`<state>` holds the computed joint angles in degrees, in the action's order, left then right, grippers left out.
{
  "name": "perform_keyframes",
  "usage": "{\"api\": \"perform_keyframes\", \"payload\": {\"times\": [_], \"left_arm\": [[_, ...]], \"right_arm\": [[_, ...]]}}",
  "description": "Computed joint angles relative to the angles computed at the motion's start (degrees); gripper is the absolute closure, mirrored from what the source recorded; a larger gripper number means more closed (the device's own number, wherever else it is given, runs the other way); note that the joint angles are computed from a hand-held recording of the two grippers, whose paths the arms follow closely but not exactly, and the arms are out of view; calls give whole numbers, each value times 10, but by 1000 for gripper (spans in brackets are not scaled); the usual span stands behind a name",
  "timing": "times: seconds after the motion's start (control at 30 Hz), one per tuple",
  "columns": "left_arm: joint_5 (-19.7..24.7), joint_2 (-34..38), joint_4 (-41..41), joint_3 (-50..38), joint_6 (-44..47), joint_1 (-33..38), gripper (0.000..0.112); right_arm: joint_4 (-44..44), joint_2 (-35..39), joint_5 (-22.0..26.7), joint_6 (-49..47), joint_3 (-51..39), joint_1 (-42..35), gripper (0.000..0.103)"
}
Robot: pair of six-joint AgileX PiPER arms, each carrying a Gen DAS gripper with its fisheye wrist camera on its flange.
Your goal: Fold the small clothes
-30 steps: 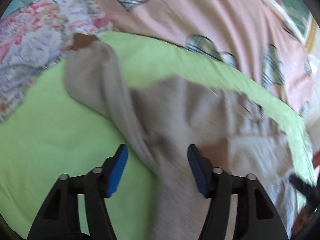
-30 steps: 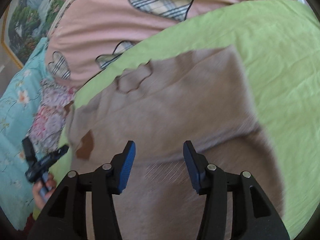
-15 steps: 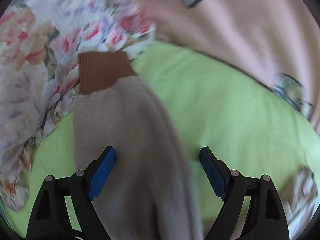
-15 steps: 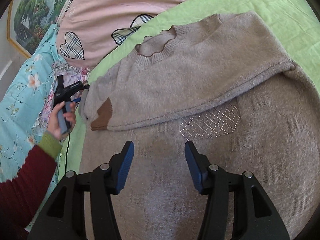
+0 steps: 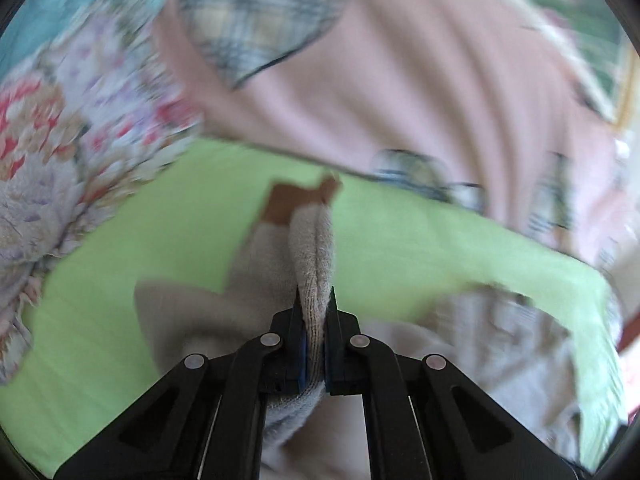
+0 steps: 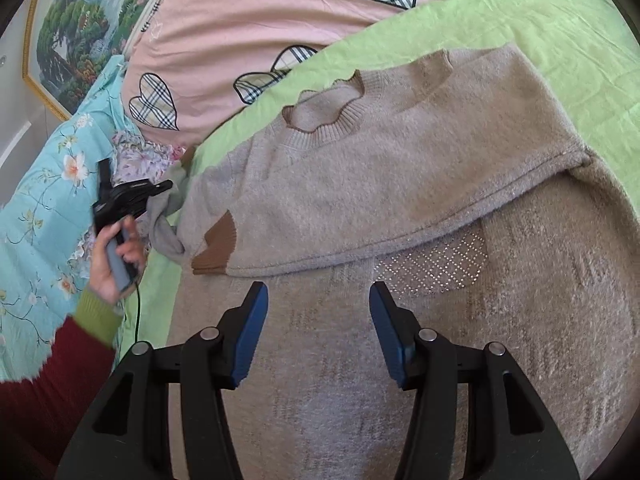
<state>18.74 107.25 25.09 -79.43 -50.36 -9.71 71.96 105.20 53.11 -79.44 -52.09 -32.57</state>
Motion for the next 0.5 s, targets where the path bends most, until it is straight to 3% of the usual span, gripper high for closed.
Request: {"api": "perform_keyframes", "payload": {"times": [0.13,0.27,0.5], "left_arm": [[-39,-41,126,42,-141,-112,109],[-43,-5,221,4,-226,-205,109],[-6,147,41,-130,-43,-272,108]], "right_arm": [[8,-2,8,-1,3,-21,49],[11,5,14,2,-3,-51,49],[-3,31,25,30,-32,-87,49]]}}
